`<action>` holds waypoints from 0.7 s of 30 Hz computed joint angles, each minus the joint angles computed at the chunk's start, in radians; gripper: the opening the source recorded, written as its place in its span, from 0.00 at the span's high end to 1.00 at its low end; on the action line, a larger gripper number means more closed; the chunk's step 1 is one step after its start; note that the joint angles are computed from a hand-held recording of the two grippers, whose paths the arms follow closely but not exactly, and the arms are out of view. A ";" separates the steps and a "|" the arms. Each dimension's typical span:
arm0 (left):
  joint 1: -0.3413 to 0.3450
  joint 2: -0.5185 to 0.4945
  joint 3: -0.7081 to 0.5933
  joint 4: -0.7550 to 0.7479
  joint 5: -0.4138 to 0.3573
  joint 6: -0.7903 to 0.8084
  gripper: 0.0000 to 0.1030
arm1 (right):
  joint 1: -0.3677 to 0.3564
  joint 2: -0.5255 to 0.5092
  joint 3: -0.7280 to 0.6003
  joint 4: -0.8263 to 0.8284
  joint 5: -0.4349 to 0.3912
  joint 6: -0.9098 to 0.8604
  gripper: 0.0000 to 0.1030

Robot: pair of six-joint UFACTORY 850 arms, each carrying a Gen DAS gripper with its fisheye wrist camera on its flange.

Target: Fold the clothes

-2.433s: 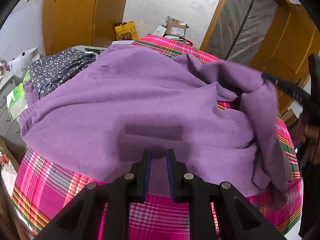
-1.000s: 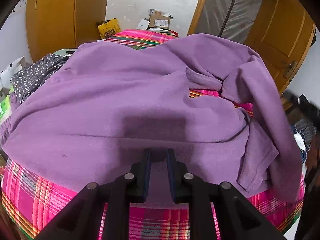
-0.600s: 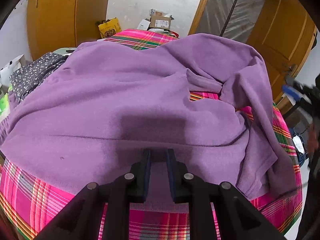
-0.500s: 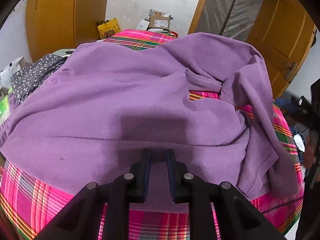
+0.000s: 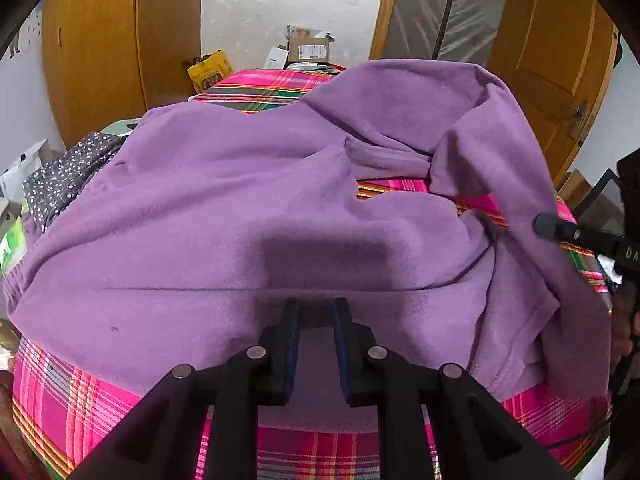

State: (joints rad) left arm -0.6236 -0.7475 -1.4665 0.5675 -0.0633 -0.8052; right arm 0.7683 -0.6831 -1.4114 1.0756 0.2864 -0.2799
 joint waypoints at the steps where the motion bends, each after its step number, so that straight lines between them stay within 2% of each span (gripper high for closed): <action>1: -0.001 -0.002 -0.002 0.025 -0.002 -0.022 0.84 | 0.000 0.012 0.009 0.076 0.019 -0.077 0.90; 7: -0.003 -0.016 -0.017 0.073 -0.006 -0.069 0.84 | -0.014 0.105 0.069 0.420 0.185 -0.444 0.90; 12: 0.001 -0.022 -0.024 0.034 -0.003 -0.027 0.84 | -0.062 0.126 0.043 0.657 0.386 -0.731 0.89; 14: 0.003 -0.025 -0.028 0.011 -0.002 -0.003 0.84 | -0.092 0.107 0.010 0.755 0.474 -0.826 0.85; 15: 0.003 -0.022 -0.024 -0.014 0.000 0.021 0.84 | -0.107 0.094 -0.010 0.807 0.510 -0.866 0.77; 17: 0.004 -0.016 -0.015 -0.069 0.003 0.074 0.84 | -0.134 0.087 -0.020 0.886 0.532 -0.877 0.65; 21: 0.006 -0.010 -0.007 -0.194 0.010 0.192 0.84 | -0.122 0.123 0.054 0.844 0.478 -0.762 0.61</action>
State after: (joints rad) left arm -0.6176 -0.7573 -1.4734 0.3735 -0.0536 -0.6128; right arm 0.6462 -0.5601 -1.3572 1.9192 0.7642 -1.0420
